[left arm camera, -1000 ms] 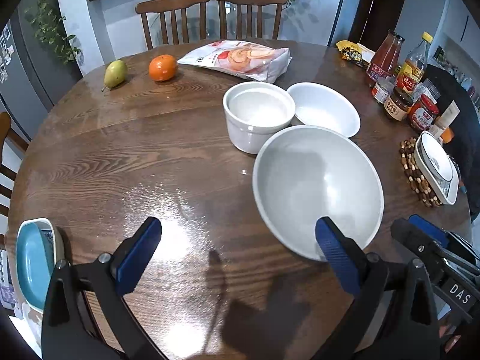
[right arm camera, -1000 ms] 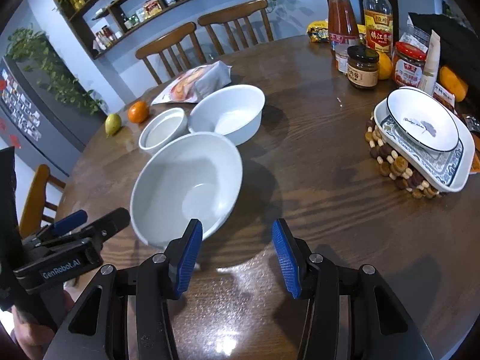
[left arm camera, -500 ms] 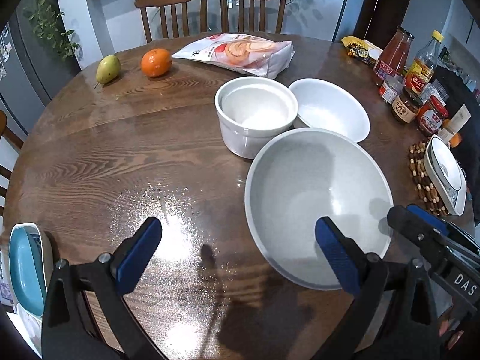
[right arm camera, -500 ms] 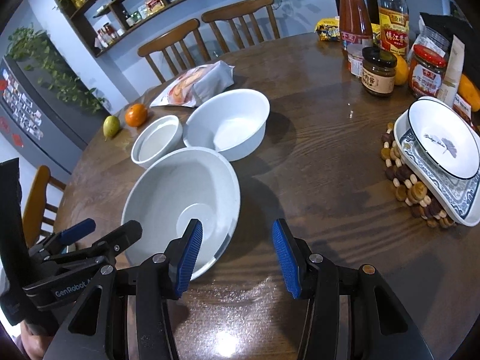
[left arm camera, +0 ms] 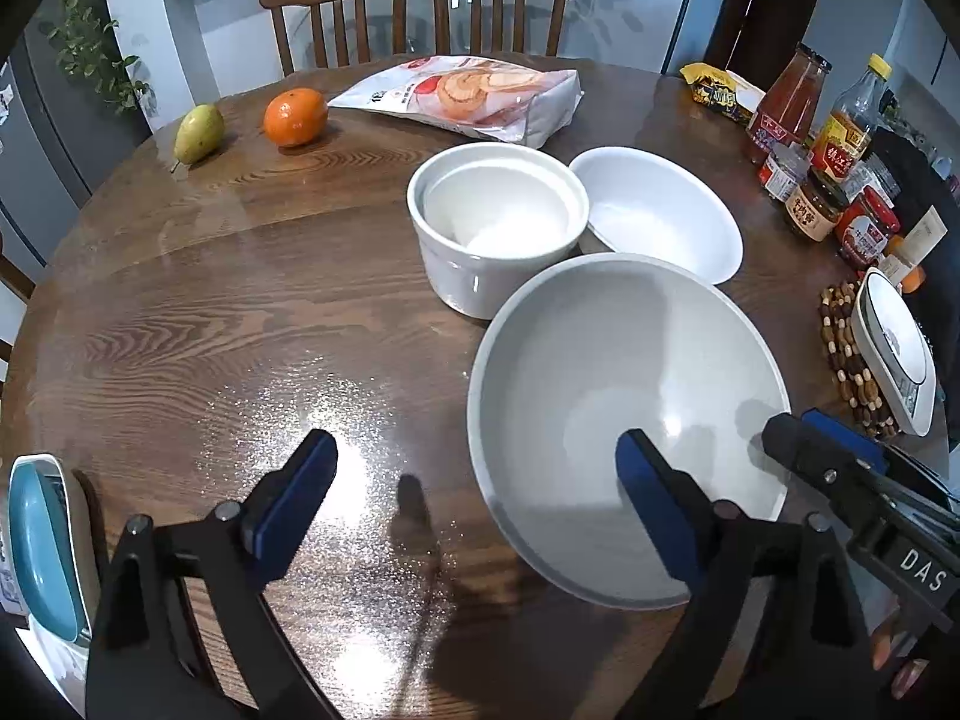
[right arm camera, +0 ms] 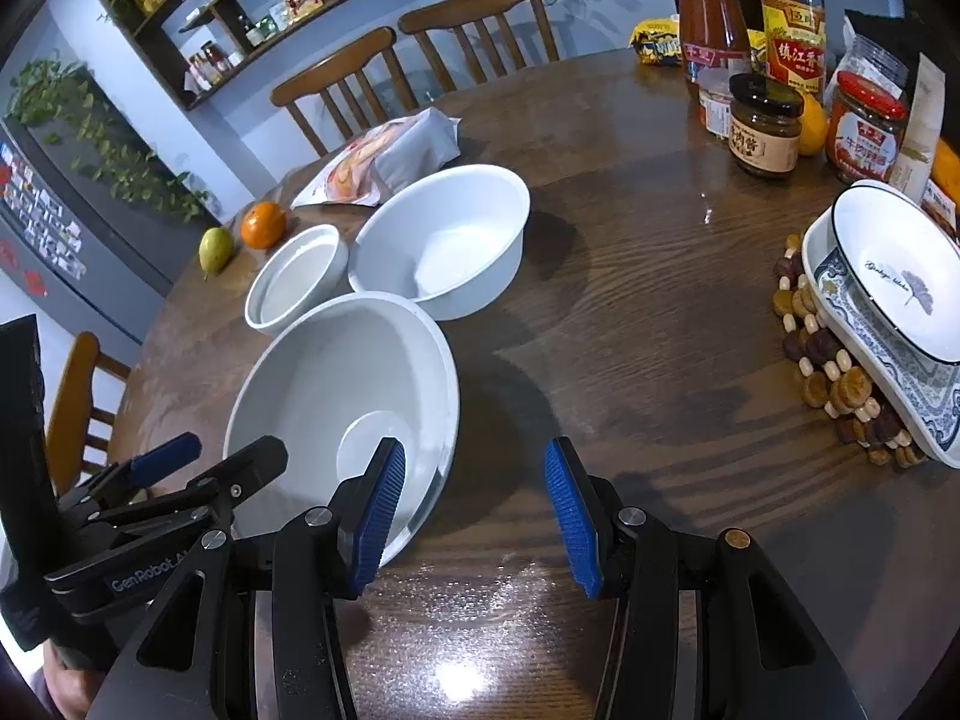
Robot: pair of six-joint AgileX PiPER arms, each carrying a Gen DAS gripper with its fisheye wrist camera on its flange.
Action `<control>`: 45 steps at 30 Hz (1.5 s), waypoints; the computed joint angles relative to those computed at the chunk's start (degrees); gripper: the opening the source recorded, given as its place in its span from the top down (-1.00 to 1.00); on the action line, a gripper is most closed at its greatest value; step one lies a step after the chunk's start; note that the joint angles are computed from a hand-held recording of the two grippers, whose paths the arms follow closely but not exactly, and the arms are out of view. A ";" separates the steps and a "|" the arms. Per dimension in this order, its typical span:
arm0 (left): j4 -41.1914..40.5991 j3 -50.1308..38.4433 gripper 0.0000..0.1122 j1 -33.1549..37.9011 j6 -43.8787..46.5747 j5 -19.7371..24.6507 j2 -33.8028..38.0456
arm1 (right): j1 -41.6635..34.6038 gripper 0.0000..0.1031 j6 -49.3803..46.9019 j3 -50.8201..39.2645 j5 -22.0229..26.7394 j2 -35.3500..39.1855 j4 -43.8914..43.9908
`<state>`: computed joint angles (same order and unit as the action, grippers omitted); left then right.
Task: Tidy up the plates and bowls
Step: 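Grasp the rim of the large white bowl with the right tool while the left tool grips it too, then lift the large white bowl with both tools and carry it toward the plate stack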
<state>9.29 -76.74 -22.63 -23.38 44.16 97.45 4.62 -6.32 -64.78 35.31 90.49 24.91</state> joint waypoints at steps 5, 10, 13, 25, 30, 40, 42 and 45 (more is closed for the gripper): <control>-1.29 0.06 -0.61 0.54 1.21 -0.22 -0.05 | -0.28 0.03 -1.94 -0.14 0.48 0.72 1.71; -4.59 -0.01 -0.35 1.74 3.81 -0.15 0.15 | 0.46 0.04 -2.57 -0.70 0.35 1.64 2.39; -5.81 -0.13 -0.25 2.32 4.43 -0.06 0.31 | 0.94 0.04 -1.68 -0.69 0.01 1.80 1.26; -14.81 -1.19 0.47 4.33 11.84 1.70 2.24 | 2.04 0.35 0.42 -1.85 0.53 2.75 -2.27; -15.14 -1.70 0.56 4.22 12.38 2.74 2.58 | 1.79 0.52 -0.41 -1.87 0.61 3.02 -1.47; -14.88 -0.23 0.78 3.50 14.52 1.24 2.14 | 3.22 0.73 -0.09 -0.64 -0.02 2.69 -1.94; -15.29 0.15 0.78 3.82 14.88 1.10 1.85 | 3.00 0.73 -0.77 -0.23 0.32 2.35 -0.99; -14.61 1.15 0.78 3.67 14.20 0.58 0.84 | 3.74 0.72 0.38 0.37 0.05 1.54 -2.17</control>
<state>-5.32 -75.60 -18.96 -9.17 44.74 98.28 8.36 -5.93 -64.41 35.36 92.02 22.74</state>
